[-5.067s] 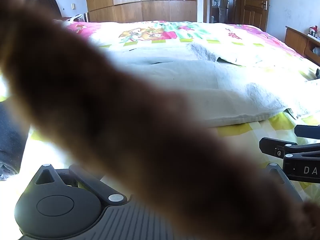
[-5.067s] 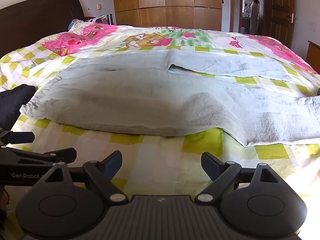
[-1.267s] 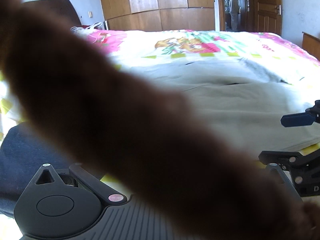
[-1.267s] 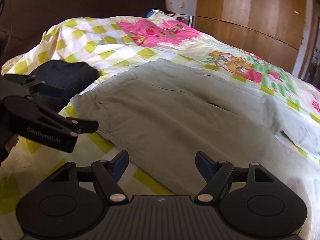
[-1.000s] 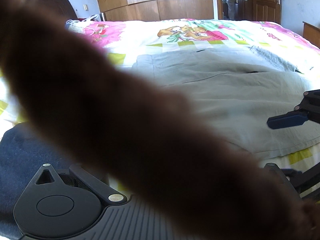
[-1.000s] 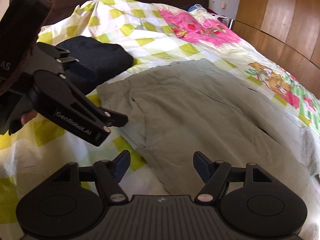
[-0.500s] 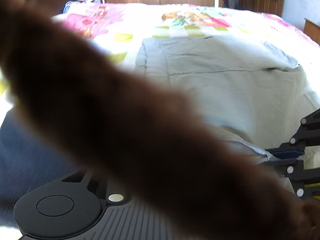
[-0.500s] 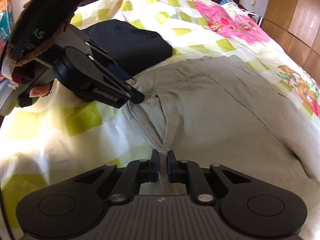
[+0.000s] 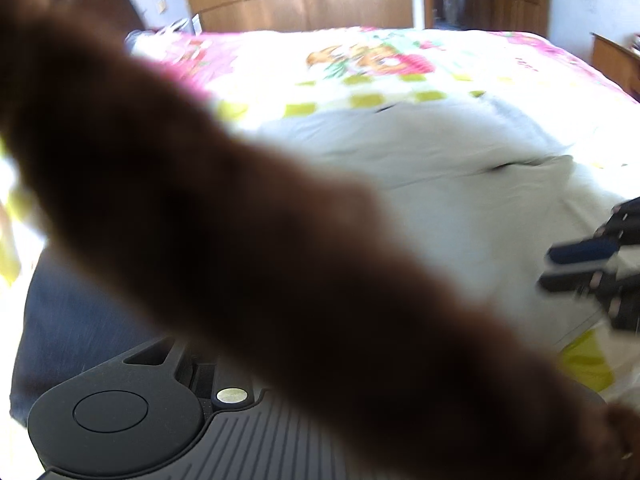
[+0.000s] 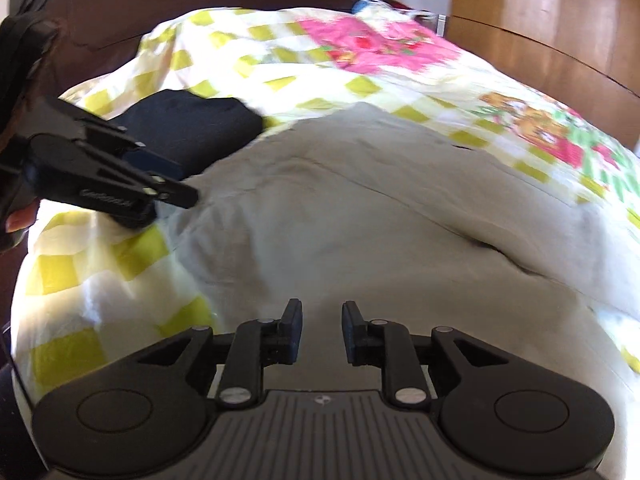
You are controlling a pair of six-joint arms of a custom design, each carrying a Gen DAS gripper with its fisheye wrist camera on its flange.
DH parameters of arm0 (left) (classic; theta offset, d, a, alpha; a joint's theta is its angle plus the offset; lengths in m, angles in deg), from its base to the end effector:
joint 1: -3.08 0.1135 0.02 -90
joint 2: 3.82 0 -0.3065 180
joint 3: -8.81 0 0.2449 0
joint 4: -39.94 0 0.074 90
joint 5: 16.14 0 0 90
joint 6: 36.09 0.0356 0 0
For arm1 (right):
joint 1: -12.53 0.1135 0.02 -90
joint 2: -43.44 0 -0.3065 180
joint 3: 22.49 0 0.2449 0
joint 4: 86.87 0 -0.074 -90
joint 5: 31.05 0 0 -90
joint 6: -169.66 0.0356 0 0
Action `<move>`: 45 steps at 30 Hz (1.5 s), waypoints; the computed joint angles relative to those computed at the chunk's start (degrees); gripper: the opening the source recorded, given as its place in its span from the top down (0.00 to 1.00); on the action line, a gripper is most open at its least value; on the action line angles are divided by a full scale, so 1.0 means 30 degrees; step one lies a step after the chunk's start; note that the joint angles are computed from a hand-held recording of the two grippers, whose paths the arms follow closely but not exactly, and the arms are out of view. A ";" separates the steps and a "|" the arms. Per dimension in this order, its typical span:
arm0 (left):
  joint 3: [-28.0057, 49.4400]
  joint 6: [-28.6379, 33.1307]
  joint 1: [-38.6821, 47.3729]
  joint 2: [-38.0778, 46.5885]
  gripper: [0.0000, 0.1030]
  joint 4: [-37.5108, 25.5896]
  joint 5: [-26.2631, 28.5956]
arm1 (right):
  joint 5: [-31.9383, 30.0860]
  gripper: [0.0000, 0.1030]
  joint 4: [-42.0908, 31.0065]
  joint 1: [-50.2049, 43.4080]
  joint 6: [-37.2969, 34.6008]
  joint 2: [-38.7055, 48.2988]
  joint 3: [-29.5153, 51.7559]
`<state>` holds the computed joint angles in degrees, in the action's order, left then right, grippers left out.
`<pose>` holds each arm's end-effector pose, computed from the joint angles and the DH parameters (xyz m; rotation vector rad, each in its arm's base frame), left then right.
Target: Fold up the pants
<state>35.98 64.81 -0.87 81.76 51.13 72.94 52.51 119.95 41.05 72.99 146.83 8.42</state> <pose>0.1987 -0.0131 0.1300 0.3022 2.3770 0.0761 0.2100 0.1186 0.0999 -0.7726 2.2554 0.3157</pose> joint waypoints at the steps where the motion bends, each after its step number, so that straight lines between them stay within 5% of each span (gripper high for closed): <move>1: 0.0187 -0.0265 -0.0878 -0.0011 0.65 -0.0106 -0.0431 | -0.0170 0.66 -0.0279 -0.1194 -0.0133 -0.0453 -0.0361; 10: 0.3345 -0.4117 -0.8590 0.3628 0.63 0.0850 -0.1587 | -0.3098 0.65 -0.1250 -1.5483 -0.4233 -0.2501 -0.2291; 19: 1.0149 -0.5429 -1.4025 1.0288 0.59 0.0425 -0.0650 | -0.4356 0.61 -0.4312 -2.6963 -0.5242 0.1001 0.2552; 32: 1.3540 -0.5218 -1.5568 1.2434 0.52 -0.2056 -0.0617 | -1.0665 0.55 -0.8551 -2.9213 0.0313 0.4892 0.7945; 33: 1.3656 -0.5187 -1.5655 1.2536 0.52 -0.2098 -0.0713 | -1.0732 0.55 -0.8353 -2.9161 0.0567 0.5190 0.8095; 35: 1.3939 -0.5198 -1.5841 1.2741 0.52 -0.2185 -0.0967 | -0.9756 0.81 -0.7729 -2.8885 0.0856 0.5205 0.7936; 45: 1.3350 -0.5954 -1.5723 1.2695 0.51 -0.1045 0.0037 | -0.6408 0.79 -0.8088 -2.9562 -0.1400 0.3930 0.7808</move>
